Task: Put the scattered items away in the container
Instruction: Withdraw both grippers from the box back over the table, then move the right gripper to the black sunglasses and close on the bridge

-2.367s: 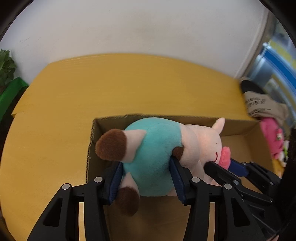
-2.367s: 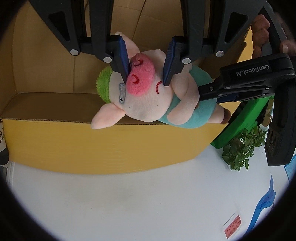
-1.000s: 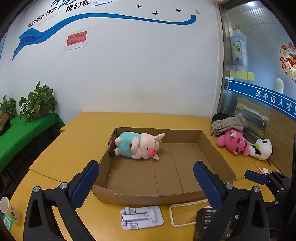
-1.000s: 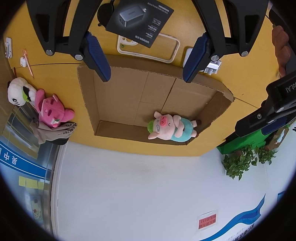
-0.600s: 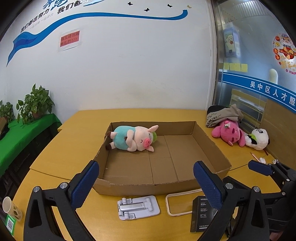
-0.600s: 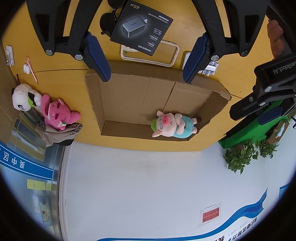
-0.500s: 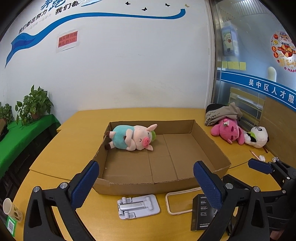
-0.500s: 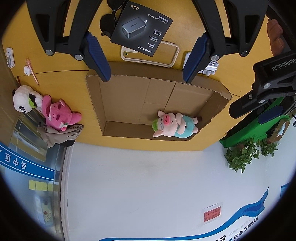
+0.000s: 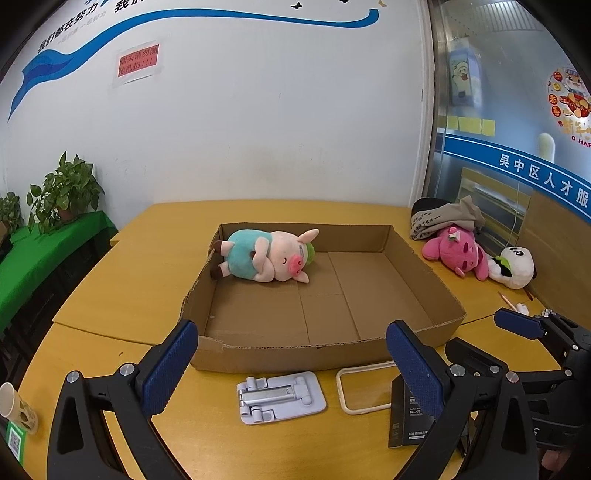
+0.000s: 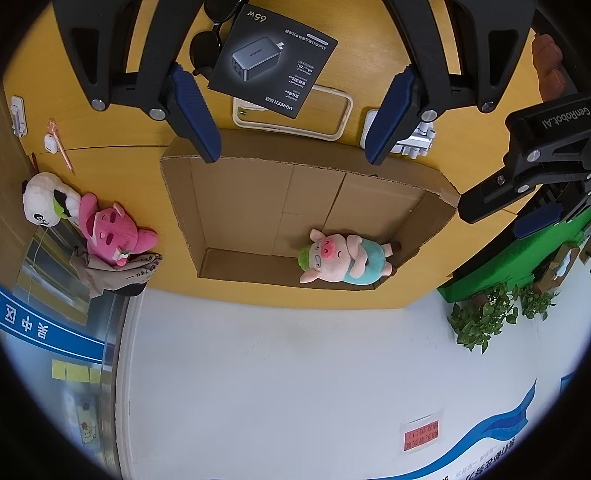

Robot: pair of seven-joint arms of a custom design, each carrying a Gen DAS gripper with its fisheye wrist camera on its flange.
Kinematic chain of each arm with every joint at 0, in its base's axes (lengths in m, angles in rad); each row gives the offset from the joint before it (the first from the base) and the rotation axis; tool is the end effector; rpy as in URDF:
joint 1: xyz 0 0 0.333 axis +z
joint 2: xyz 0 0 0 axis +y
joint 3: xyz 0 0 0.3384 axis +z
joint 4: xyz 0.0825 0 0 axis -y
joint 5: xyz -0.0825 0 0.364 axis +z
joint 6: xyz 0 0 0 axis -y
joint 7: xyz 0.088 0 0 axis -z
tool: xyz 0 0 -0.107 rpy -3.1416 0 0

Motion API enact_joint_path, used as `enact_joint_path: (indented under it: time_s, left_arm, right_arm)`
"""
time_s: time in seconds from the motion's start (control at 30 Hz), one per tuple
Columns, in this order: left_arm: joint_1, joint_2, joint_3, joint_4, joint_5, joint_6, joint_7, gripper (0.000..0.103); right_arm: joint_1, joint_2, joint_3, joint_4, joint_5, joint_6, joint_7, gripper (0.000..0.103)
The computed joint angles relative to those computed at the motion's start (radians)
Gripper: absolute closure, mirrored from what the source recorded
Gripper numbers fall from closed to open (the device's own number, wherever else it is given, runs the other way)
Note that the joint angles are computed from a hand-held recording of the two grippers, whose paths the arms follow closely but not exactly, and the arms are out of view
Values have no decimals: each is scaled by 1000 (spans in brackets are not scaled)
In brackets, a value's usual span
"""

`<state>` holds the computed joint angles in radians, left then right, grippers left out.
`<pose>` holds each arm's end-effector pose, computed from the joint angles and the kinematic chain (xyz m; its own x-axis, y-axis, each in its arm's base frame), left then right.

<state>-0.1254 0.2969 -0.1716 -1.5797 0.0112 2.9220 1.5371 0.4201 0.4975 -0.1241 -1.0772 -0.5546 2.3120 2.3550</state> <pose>0.6608 -0.1823 0.6265 -0.2720 -0.9599 0.0684 -0.4959 0.0789 -0.8648 0.6964 0.2331 0.6574 -0.2350 -0.9718 0.0182 -0.5901 0.1277 -0.7971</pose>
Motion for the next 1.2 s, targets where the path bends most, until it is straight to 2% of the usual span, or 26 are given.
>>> enact_joint_path:
  time_s: [0.37,0.47,0.6,0.73,0.9,1.13,1.2]
  left_arm:
    - [1,8,-3,5,-8,-17,10,0]
    - [22,12,-37,6,-50,-36,49,0]
    - [28,20,-51,13,-85,-73,85,0]
    - [65,33,-101,24,-183,-138,189,0]
    - [74,69,-123,69,-279,-273,276,0]
    - [58,138,-128,164,-368,-448,344,0]
    - [43,144,-120,170,-363,-462,347,0]
  right_arm:
    - [-3,-11,1,-29,1,13,14,23]
    - [-7,-28,2,-62,-3,28,19,23]
    - [-32,-75,13,-150,20,70,44,23]
    - [-61,-144,19,-278,34,97,89,23]
    - [-131,-233,57,-458,125,161,97,23]
    - [-189,-312,126,-656,300,311,-112,23]
    - [-188,-319,129,-679,323,304,-143,23]
